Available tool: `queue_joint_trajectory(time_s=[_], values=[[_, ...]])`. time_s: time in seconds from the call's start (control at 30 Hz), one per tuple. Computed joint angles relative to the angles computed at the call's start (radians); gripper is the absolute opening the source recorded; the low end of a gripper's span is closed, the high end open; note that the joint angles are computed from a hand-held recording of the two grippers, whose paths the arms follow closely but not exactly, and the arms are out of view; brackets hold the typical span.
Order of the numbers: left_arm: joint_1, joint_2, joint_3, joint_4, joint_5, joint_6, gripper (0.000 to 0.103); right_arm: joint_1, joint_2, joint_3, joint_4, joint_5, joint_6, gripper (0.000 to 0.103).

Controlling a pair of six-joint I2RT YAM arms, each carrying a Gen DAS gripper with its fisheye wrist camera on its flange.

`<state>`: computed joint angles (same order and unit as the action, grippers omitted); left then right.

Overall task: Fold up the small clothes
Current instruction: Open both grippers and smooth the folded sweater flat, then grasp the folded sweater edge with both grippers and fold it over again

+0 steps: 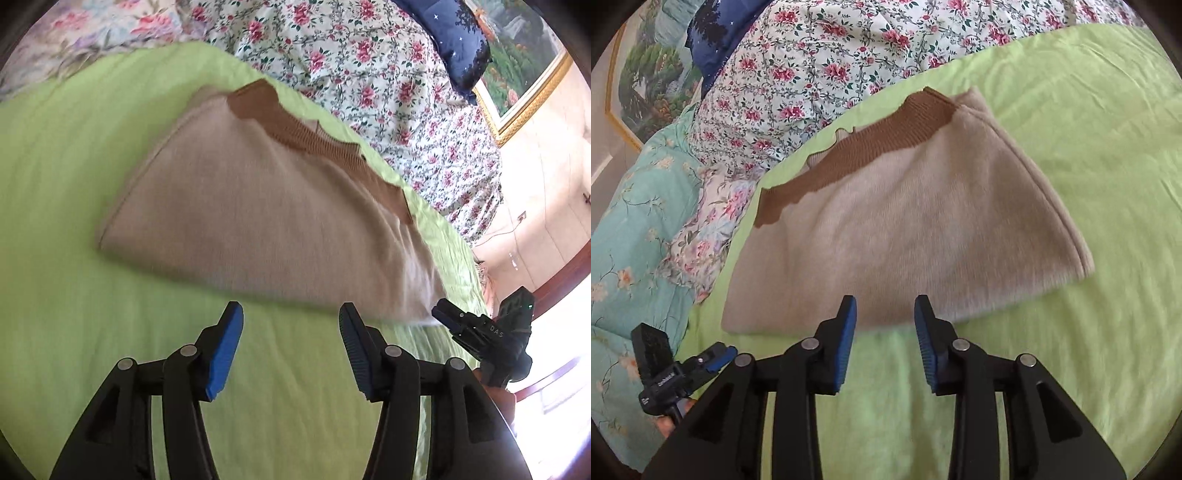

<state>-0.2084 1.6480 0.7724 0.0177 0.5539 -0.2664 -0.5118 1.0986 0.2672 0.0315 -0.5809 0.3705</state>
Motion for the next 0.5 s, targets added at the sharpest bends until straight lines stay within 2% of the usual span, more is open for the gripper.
queue_joint_trajectory(time_s=[0.23, 0.5], values=[[-0.012, -0.009, -0.062, 0.050, 0.000, -0.056, 0.059, 0.004, -0.136, -0.060, -0.084, -0.008, 0.013, 0.038], [0.005, 0.105, -0.003, 0.143, 0.006, -0.152, 0.060, 0.021, -0.133, -0.048, -0.097, -0.015, 0.014, 0.038]])
